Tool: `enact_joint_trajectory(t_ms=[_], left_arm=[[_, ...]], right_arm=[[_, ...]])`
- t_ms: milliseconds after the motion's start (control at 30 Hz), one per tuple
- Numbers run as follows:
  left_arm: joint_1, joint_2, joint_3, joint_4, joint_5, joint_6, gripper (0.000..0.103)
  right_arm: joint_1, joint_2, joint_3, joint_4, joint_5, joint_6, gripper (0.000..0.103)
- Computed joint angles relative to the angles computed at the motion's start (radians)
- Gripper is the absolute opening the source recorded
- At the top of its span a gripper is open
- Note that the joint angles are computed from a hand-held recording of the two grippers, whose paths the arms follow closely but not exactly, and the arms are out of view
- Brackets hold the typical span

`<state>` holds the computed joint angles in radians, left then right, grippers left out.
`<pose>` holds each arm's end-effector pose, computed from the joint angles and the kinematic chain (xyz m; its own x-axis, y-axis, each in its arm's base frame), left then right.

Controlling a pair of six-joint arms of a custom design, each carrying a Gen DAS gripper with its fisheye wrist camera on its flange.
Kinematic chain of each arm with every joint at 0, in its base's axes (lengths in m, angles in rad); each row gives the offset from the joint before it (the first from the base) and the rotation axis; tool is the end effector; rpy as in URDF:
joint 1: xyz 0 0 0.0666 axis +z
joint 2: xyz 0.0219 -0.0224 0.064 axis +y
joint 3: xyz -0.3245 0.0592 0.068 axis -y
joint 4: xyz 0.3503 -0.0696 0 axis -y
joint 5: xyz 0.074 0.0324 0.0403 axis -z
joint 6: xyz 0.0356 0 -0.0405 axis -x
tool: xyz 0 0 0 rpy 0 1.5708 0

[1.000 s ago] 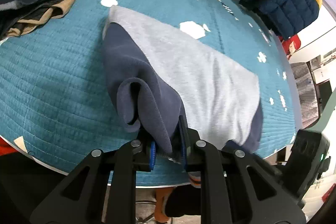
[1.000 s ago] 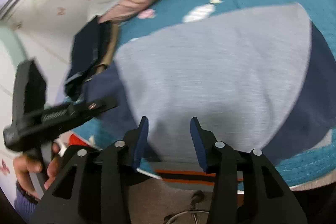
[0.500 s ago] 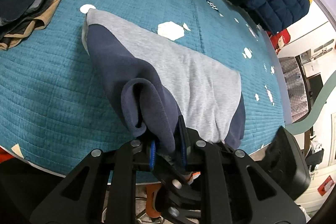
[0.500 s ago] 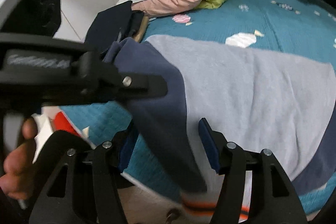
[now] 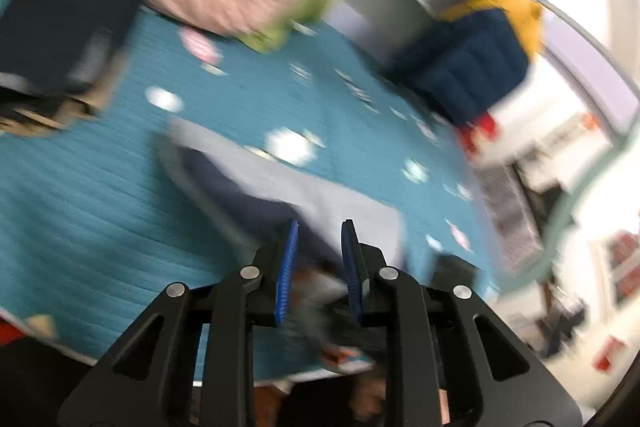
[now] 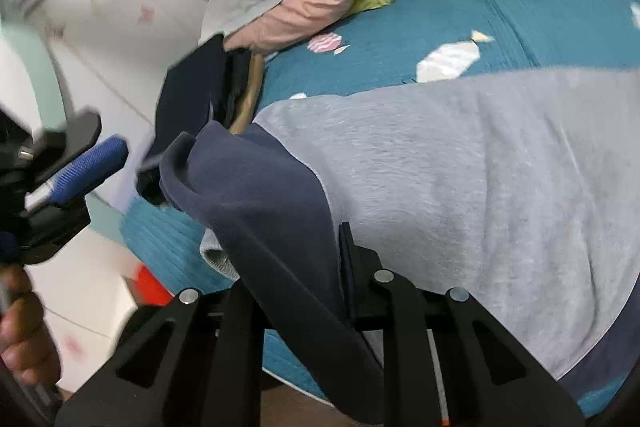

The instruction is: Fold large clothes

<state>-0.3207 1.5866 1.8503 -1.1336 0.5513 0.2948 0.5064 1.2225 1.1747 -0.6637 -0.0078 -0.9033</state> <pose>0.4688 -0.1758 0.4654 -0.8652 0.0266 -0.5008 0.3530 0.7416 -0.5704 0.3567 0.1977 0.3704 -0.7385 0.4885 -0.4648 0.1450 0.7883 0.5980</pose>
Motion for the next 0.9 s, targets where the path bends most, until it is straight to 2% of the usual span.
enact_joint_trajectory(t_ms=[67,100,233,333,433,567,633,800,867,900], left_arm=[[-0.010,0.070,0.084,-0.121,-0.195,-0.022,0.022],[-0.017,0.118,0.121,-0.173,-0.260,-0.028,0.022],[-0.070,0.290,0.250,-0.268,-0.269,-0.074,0.022],[-0.132,0.331,0.319,-0.224,-0.250,-0.050,0.022],[-0.197,0.343,0.383,-0.176,-0.220,-0.027,0.022],[-0.284,0.424,0.541,-0.215,-0.193,-0.050,0.021],[-0.324,0.476,0.628,-0.256,-0.191,-0.070,0.021],[-0.415,0.681,0.932,-0.431,-0.206,-0.124,0.023],[-0.422,0.690,0.938,-0.433,-0.214,-0.124,0.026],[-0.423,0.669,0.893,-0.410,-0.227,-0.123,0.028]], right_arm=[[-0.022,-0.032,-0.026,0.030,-0.026,-0.051,0.015],[-0.027,-0.044,-0.032,0.034,-0.029,-0.067,0.015],[-0.051,-0.109,-0.074,0.063,-0.038,-0.132,0.015],[-0.065,-0.192,-0.109,0.041,-0.007,-0.148,0.015],[-0.085,-0.301,-0.160,-0.007,0.050,-0.190,0.014],[-0.133,-0.461,-0.247,-0.092,0.119,-0.286,0.013],[-0.152,-0.518,-0.284,-0.144,0.147,-0.334,0.012],[-0.248,-0.591,-0.395,-0.262,0.076,-0.466,0.012],[-0.258,-0.619,-0.432,-0.270,0.067,-0.519,0.012],[-0.267,-0.630,-0.440,-0.266,0.054,-0.527,0.012]])
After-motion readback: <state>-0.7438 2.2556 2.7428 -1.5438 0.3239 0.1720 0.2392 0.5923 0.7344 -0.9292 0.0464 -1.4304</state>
